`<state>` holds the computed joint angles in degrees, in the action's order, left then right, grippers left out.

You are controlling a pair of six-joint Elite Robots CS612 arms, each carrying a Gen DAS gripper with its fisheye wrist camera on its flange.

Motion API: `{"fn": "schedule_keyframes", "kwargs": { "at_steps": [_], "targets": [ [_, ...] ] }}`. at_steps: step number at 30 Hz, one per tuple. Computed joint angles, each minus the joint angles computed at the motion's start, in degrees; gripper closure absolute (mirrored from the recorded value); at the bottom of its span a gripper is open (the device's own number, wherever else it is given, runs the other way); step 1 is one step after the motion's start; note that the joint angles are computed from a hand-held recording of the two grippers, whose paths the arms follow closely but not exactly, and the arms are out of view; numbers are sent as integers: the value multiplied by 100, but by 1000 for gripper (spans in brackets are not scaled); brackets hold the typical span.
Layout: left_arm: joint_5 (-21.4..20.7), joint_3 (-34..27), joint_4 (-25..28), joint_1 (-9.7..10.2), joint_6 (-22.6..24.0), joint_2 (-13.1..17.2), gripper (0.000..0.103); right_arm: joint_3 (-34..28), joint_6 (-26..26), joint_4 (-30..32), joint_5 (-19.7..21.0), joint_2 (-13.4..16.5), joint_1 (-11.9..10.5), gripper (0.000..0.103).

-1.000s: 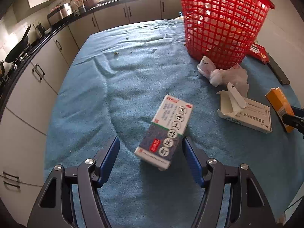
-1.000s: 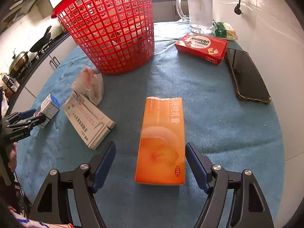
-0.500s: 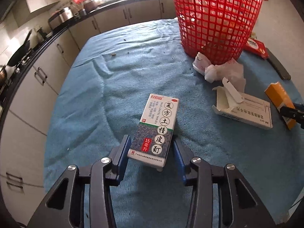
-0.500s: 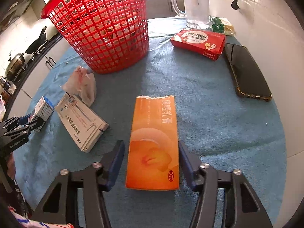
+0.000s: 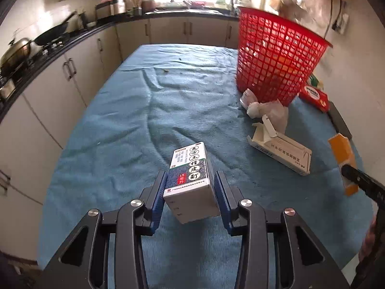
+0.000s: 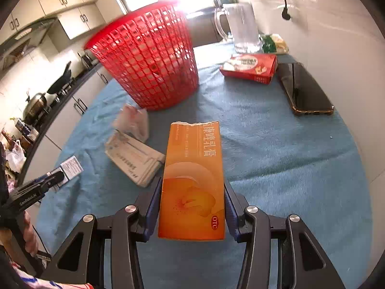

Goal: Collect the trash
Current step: 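Grasp the white medicine box with the left tool while the right tool grasps the orange box, then lift the medicine box with the left tool while the right tool lifts the orange box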

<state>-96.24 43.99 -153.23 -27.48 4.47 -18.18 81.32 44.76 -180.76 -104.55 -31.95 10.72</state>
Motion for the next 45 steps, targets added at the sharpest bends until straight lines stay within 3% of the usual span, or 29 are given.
{"fn": "schedule_keyframes", "kwargs": {
  "at_steps": [5,16,45],
  "targets": [
    [527,467,-671,-42,-31,-183,65,70,40,-302,-528,-17,174,52],
    [829,683,-1036,-45,-43,-280,65,19,-42,-466,-663,-9,324,52],
    [829,816,-1128,-8,-94,-306,65,-229,-336,-308,-701,70,432,52]
  ]
}}
